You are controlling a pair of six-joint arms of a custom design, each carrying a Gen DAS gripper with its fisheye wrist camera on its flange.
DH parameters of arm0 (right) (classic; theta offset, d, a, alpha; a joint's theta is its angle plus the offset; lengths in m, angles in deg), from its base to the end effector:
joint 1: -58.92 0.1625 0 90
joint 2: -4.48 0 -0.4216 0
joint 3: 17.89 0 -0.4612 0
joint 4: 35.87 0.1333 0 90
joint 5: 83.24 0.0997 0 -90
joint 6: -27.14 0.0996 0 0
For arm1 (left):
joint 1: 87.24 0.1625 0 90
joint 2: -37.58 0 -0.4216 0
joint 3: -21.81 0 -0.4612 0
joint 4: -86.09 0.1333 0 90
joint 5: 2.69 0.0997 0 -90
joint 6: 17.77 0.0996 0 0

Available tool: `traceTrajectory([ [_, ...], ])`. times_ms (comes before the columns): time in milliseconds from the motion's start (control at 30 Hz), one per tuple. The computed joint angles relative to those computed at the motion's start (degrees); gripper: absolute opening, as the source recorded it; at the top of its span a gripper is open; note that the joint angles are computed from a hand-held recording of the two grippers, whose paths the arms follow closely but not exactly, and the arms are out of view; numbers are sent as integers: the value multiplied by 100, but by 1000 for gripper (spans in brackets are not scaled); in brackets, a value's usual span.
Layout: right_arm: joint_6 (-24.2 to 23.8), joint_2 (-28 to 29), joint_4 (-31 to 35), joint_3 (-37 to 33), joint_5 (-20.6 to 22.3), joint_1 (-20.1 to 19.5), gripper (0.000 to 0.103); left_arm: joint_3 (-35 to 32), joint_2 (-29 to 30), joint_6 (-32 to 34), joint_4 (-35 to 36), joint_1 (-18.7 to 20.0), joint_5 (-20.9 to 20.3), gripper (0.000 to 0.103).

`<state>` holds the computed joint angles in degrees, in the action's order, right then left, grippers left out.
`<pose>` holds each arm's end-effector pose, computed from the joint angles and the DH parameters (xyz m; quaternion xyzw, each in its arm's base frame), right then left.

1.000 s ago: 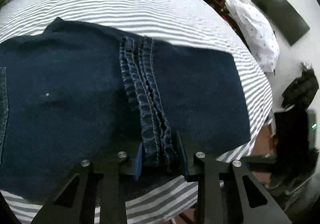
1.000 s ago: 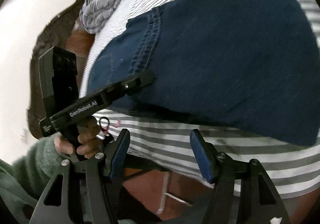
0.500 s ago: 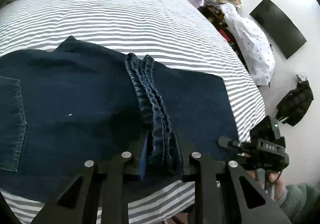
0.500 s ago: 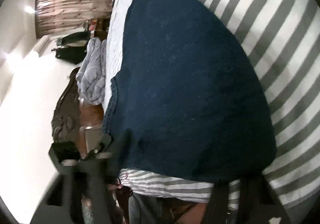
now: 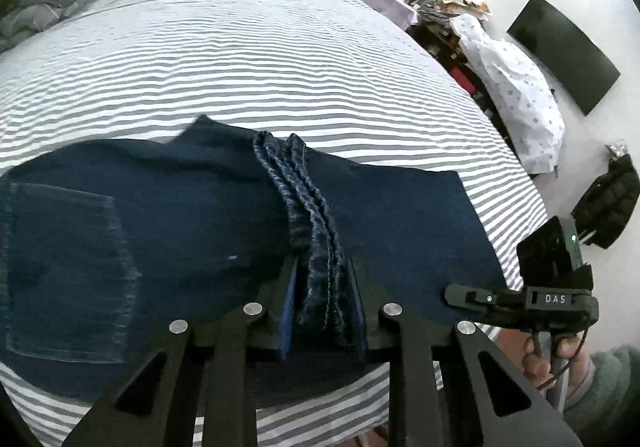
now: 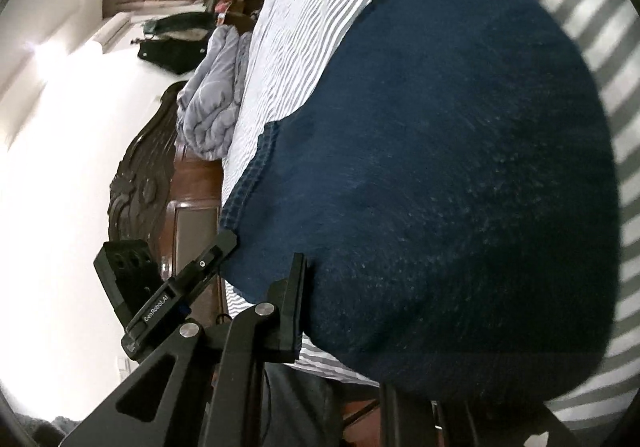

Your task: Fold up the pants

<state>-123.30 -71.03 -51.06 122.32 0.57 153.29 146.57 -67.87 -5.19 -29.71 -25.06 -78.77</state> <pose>0.1658 -0.2792 0.0137 0.1861 0.9184 -0.3157 0.1493 -0.0630 -0.4563 0.3316 0.3358 0.9325 -0.0717 0.1125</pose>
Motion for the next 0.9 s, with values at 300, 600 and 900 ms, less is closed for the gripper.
traceTrajectory([
  [300, -8, 1316, 236, -805, 251, 132, 15, 136, 194, 336, 29, 435, 685, 24],
  [600, -31, 1474, 485, -1151, 501, 391, 15, 62, 297, 531, 17, 527, 650, 25],
  [900, 38, 1646, 894, -1399, 934, 577, 18, 10, 302, 576, 110, 689, 464, 27],
])
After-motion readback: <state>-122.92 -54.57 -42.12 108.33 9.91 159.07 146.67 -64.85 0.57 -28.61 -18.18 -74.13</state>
